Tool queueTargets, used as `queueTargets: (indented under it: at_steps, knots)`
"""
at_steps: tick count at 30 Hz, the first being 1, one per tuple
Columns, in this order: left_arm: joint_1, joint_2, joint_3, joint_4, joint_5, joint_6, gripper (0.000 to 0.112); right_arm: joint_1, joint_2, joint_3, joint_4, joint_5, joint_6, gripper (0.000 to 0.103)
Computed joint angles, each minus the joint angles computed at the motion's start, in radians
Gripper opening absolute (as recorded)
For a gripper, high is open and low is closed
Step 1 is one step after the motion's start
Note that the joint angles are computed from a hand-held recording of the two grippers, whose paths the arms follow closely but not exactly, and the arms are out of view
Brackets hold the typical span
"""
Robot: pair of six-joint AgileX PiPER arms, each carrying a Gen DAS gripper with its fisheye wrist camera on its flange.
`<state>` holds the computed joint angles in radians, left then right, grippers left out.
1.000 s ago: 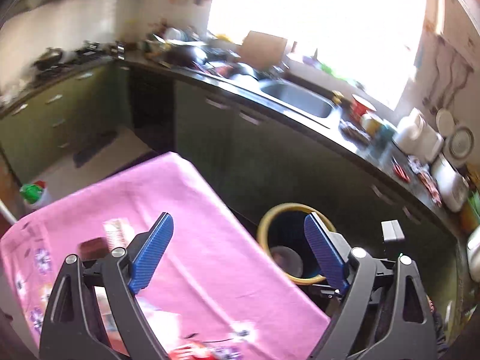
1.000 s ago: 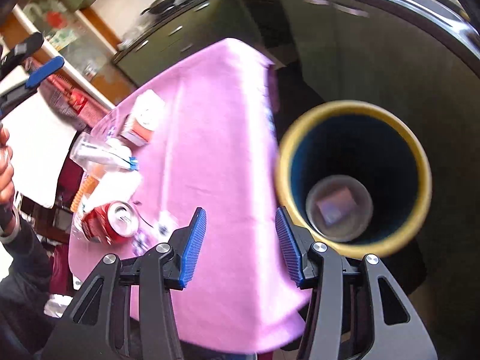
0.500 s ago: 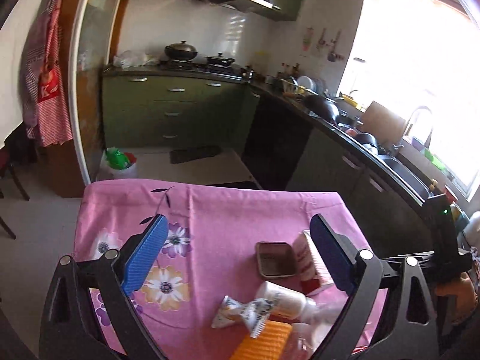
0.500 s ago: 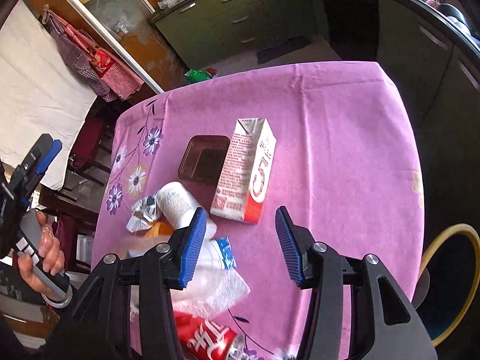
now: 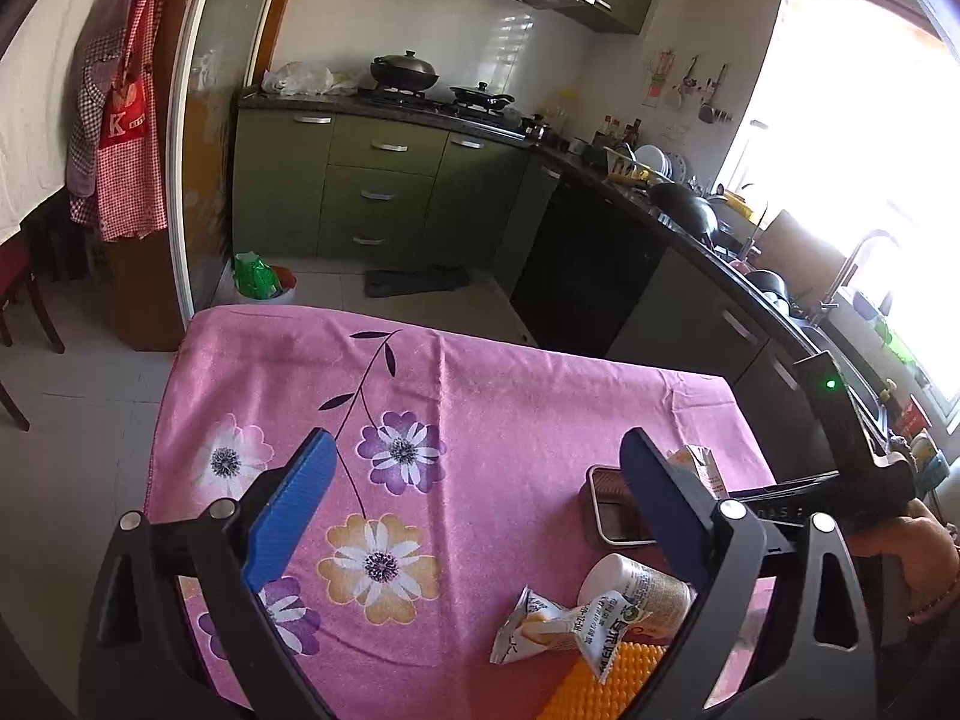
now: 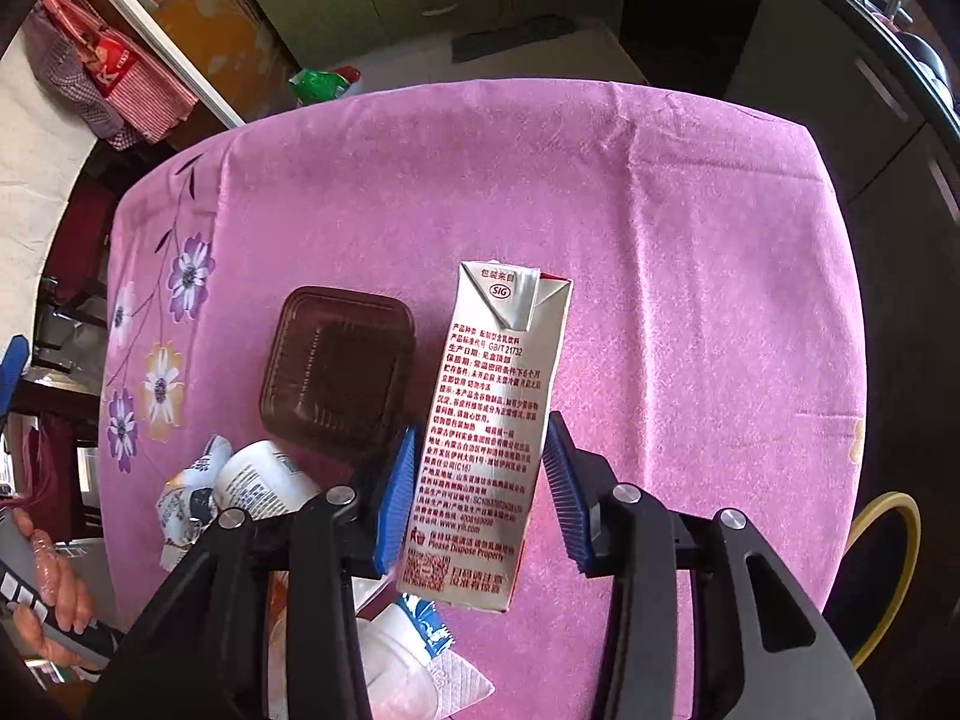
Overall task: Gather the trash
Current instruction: 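Grasp the white milk carton with the right gripper and lift it, then carry the milk carton over the bin and open the right gripper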
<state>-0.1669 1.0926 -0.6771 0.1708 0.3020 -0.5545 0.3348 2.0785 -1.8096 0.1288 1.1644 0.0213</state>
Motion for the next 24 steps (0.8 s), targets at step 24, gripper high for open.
queueTargets:
  at_steps: [24]
  knots:
    - [-0.091, 0.024, 0.009, 0.165, 0.006, -0.153, 0.091, -0.429, -0.435, 0.402, 0.159, -0.074, -0.33, 0.036]
